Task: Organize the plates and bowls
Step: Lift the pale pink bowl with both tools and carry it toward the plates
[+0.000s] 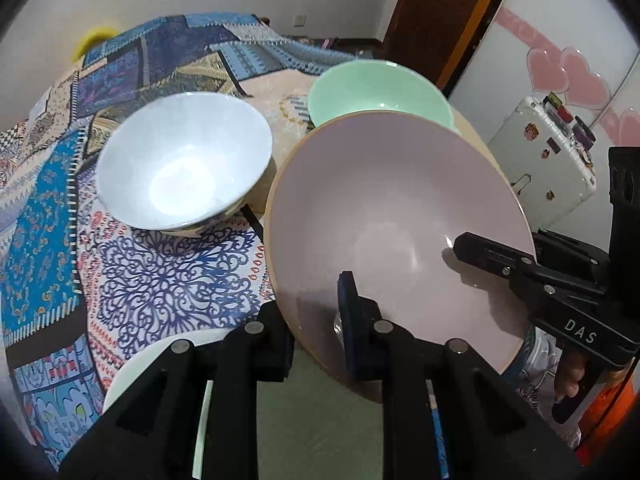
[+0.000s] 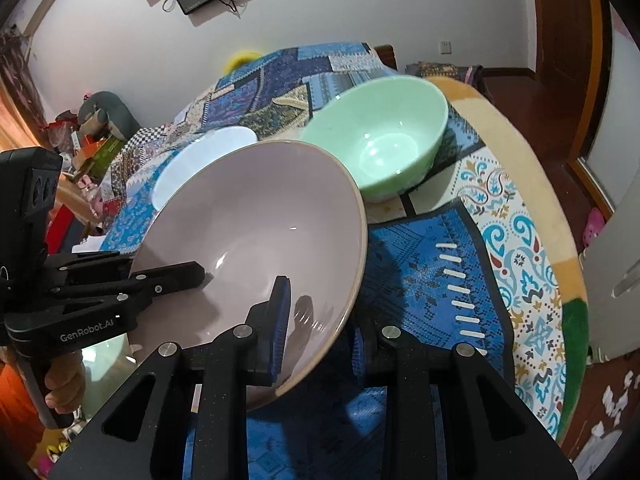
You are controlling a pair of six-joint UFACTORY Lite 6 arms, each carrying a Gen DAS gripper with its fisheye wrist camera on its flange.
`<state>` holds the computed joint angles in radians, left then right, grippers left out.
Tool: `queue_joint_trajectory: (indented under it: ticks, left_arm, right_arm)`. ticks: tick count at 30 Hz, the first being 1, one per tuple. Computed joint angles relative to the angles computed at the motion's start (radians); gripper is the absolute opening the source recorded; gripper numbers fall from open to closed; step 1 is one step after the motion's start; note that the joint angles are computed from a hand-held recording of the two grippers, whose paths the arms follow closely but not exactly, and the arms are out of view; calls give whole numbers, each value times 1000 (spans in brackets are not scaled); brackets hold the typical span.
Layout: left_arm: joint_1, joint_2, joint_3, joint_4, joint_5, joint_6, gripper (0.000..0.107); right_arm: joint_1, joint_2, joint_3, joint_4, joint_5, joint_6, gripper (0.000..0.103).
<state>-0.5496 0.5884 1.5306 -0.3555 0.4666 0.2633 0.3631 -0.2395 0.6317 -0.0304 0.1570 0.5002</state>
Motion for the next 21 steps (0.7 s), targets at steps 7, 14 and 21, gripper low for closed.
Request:
queue_joint_trajectory:
  ticks: [7,14,21]
  left_arm:
    - [29,-146,-122,-66,-5,55,19]
    - [69,-318,-262,-81,-23,70,19]
    - [139,-500,-416,-110,-27,113,19]
  right_arm:
    - [69,-48,35,-222,46,241,24]
    - [168,-3,121,-460,82,496,24]
    - [272,65,202,-638,112,698,24]
